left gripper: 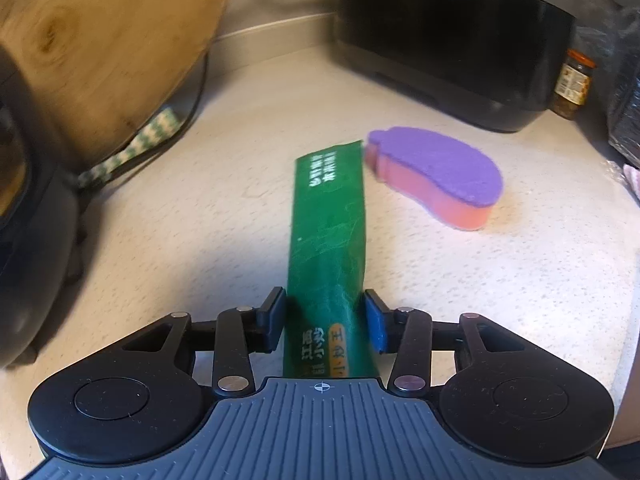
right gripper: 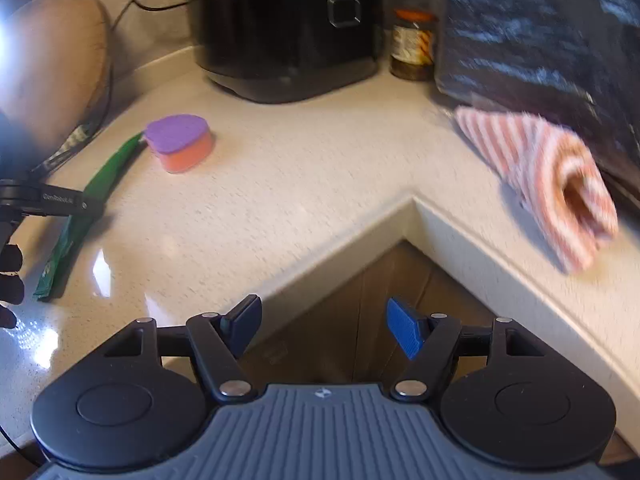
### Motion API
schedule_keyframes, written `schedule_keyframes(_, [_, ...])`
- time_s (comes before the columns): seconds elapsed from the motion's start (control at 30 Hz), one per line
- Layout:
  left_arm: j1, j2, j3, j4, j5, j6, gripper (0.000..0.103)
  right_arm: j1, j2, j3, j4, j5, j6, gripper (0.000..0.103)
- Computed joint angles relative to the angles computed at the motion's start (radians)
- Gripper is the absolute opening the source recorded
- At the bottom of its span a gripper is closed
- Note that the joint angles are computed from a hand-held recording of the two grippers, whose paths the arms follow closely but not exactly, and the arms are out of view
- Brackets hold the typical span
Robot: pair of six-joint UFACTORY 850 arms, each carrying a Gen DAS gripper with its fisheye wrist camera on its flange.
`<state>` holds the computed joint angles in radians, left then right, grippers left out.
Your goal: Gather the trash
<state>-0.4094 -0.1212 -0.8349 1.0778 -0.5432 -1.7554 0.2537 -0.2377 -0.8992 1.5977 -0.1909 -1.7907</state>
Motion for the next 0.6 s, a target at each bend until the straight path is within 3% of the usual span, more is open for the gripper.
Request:
schedule_keyframes(0.1, [0.001, 0.021, 0.023, 0.019, -0.001, -0.034, 0.048, 0.014, 0.01, 0.001, 0.089, -0.019, -0.114, 0.07])
schedule_keyframes(0.17, [0.008, 0.039, 0.043, 0.045, 0.027, -0.071, 0.047, 0.026, 0.009, -0.008, 0.056, -0.03, -0.101, 0.07])
schedule_keyframes(0.3, [0.038, 0.116, 0.117, 0.147, 0.145, -0.249, 0.024, 0.05, 0.0, -0.057, -0.044, -0.072, -0.053, 0.071])
schedule_keyframes(0.37, [0.054, 0.169, 0.172, 0.231, 0.216, -0.391, 0.023, 0.067, -0.008, -0.092, -0.023, -0.094, -0.107, 0.075])
schedule_keyframes(0.47, [0.038, 0.252, 0.243, 0.29, 0.22, -0.521, 0.022, 0.105, -0.039, -0.157, 0.05, -0.115, -0.237, 0.082])
schedule_keyframes(0.6, [-0.005, 0.385, 0.328, 0.279, 0.19, -0.577, 0.021, 0.174, -0.135, -0.282, 0.034, -0.11, -0.302, 0.083])
